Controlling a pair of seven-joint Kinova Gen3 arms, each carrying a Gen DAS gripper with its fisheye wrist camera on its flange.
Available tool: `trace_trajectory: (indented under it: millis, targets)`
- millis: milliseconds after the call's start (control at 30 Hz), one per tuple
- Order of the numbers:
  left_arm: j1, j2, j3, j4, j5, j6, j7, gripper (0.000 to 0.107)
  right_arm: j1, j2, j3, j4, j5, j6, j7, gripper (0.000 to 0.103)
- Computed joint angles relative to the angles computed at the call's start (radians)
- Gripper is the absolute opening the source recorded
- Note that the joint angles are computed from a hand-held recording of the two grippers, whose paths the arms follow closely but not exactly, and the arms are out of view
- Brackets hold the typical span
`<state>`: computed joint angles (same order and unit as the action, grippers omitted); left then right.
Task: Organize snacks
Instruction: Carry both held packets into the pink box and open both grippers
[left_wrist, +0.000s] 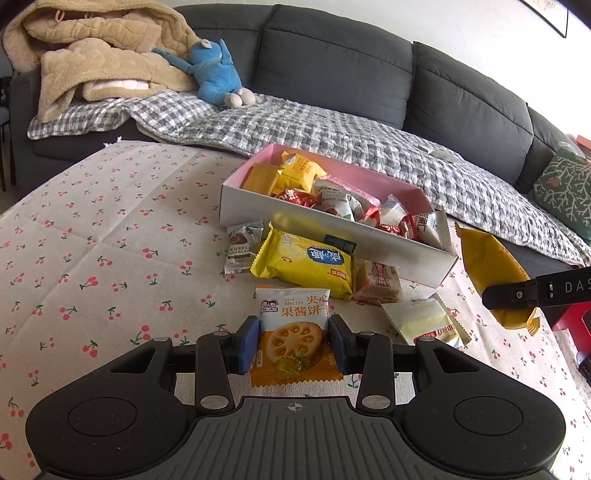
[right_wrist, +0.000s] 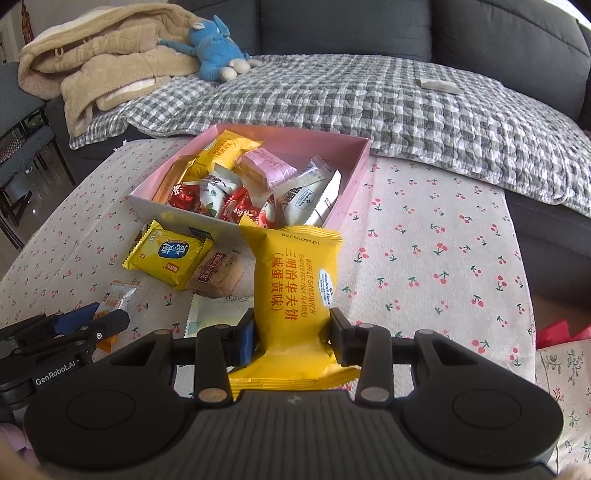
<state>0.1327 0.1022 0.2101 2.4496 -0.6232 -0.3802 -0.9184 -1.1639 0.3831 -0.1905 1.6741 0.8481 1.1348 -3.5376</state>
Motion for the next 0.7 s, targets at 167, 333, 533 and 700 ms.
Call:
trace_trajectory:
  millis: [167,333,533,700]
  targets:
    - [-0.002,-0.010,-0.002,-0.025,-0.013,0.002,0.014,0.038,-0.004,-0.011,0.005,0.010,0.024,-0.002,-0.042,0.036]
    - [0.012,-0.009,-0.001,-0.073,-0.010,0.013,-0.002,0.038,0.003,-0.010,0.006,0.007,0.041,0.007,-0.072,0.036]
    - [0.023,0.008,0.018,-0.160,-0.024,0.049,-0.026,0.038,0.024,-0.007,0.017,0.004,0.066,-0.005,-0.115,0.036]
    - [0.005,0.049,0.068,-0.258,-0.087,0.100,-0.037,0.038,0.046,-0.007,0.032,0.016,0.099,-0.031,-0.176,0.036]
